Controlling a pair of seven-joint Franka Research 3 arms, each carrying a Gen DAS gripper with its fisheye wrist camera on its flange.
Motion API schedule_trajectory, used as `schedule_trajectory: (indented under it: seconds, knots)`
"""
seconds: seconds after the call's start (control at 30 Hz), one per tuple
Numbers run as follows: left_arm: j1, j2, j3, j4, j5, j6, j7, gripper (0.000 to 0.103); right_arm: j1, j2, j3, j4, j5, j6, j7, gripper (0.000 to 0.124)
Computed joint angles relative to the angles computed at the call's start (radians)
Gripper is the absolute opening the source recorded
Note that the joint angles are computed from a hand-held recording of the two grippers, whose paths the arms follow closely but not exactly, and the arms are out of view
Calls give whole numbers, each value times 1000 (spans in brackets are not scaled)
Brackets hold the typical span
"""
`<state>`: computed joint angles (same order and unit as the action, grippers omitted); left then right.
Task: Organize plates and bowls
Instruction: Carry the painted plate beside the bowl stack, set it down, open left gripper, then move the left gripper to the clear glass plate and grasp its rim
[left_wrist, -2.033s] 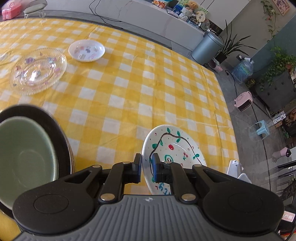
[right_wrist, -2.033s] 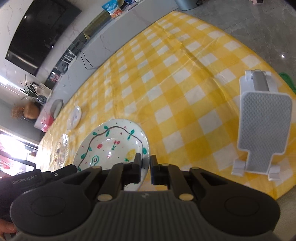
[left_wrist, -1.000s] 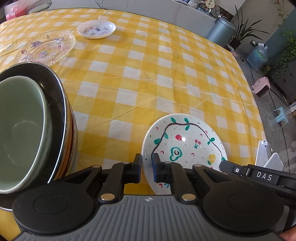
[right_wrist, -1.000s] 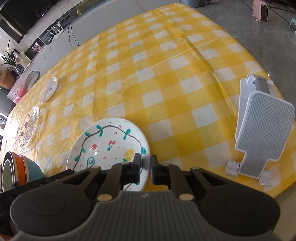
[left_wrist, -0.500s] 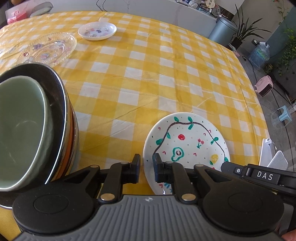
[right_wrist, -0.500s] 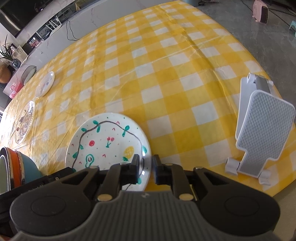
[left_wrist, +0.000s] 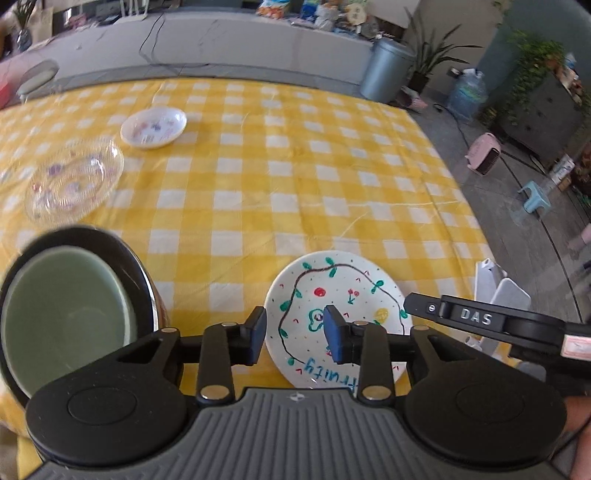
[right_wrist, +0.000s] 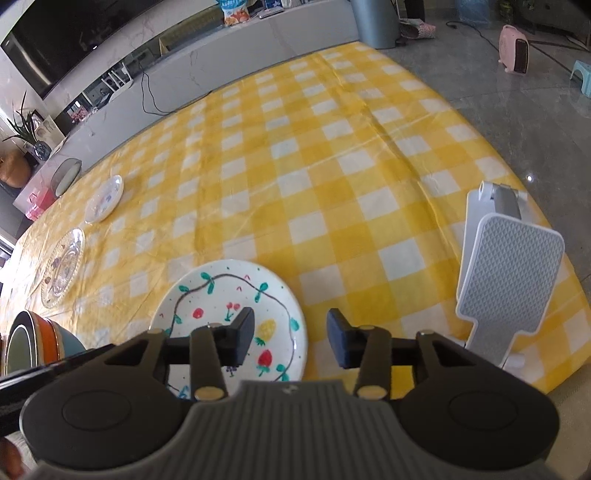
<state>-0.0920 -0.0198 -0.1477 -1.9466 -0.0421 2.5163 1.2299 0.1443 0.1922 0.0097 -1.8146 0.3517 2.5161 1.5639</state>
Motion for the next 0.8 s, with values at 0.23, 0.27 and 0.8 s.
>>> schedule_trajectory:
  seconds: [0.23, 0.27, 0.8]
  knots:
    - [16, -66, 30, -18, -39, 8, 105, 44, 10, -14, 28, -12, 90, 44, -21, 45]
    - [20, -68, 35, -11, -42, -5, 113, 44, 16, -14, 31, -10, 92, 47, -24, 45]
    - [135, -56, 106, 9, -100, 98, 172, 44, 77, 129, 63, 256, 96, -24, -7, 52]
